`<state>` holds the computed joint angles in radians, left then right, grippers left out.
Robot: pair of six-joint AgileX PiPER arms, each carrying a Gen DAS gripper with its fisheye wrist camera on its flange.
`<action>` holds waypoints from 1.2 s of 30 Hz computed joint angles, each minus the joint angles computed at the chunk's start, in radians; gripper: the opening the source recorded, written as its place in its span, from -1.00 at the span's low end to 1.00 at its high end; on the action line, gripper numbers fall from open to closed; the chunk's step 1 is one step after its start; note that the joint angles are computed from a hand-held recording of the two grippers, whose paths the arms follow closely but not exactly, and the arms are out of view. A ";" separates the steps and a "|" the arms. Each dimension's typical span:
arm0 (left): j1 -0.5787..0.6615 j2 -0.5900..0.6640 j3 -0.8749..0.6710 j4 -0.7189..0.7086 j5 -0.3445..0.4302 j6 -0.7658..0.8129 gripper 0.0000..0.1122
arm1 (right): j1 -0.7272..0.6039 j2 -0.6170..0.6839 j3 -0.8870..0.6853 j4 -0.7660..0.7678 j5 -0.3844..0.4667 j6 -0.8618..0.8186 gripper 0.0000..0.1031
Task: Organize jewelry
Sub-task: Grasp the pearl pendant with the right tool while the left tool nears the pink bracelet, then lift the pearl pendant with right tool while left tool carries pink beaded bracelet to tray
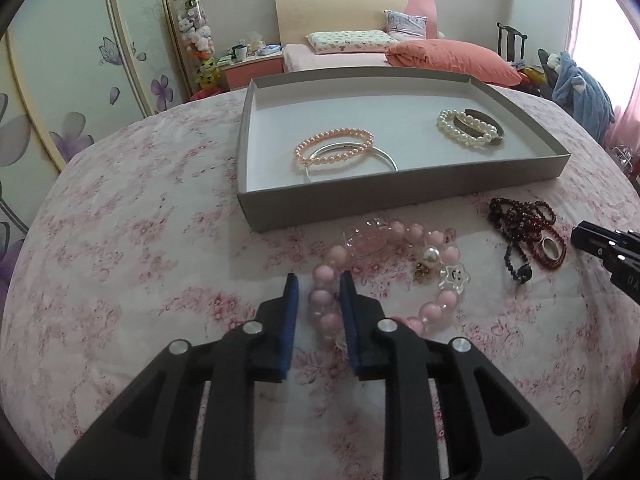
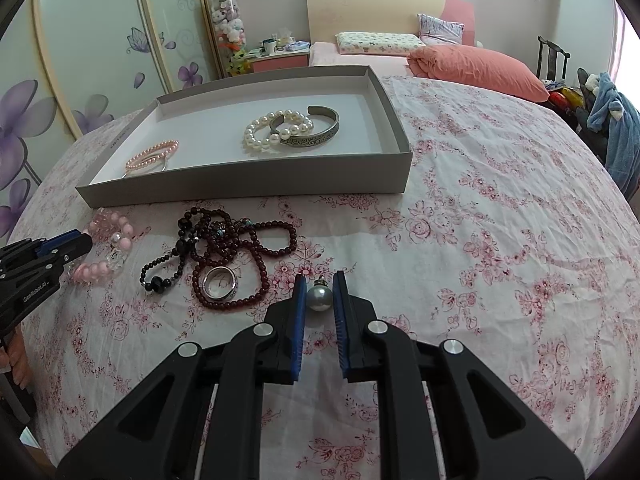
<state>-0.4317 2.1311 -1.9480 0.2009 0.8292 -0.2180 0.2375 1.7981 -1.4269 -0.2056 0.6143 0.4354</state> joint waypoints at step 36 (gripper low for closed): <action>0.013 -0.096 0.026 -0.335 -0.153 0.156 -0.76 | 0.032 -0.081 0.040 0.048 -0.157 -0.008 -0.73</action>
<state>-0.4190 2.0356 -1.9215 -0.1336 0.6761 -0.0621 0.2700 1.7168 -1.3873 -0.1575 0.4574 0.4275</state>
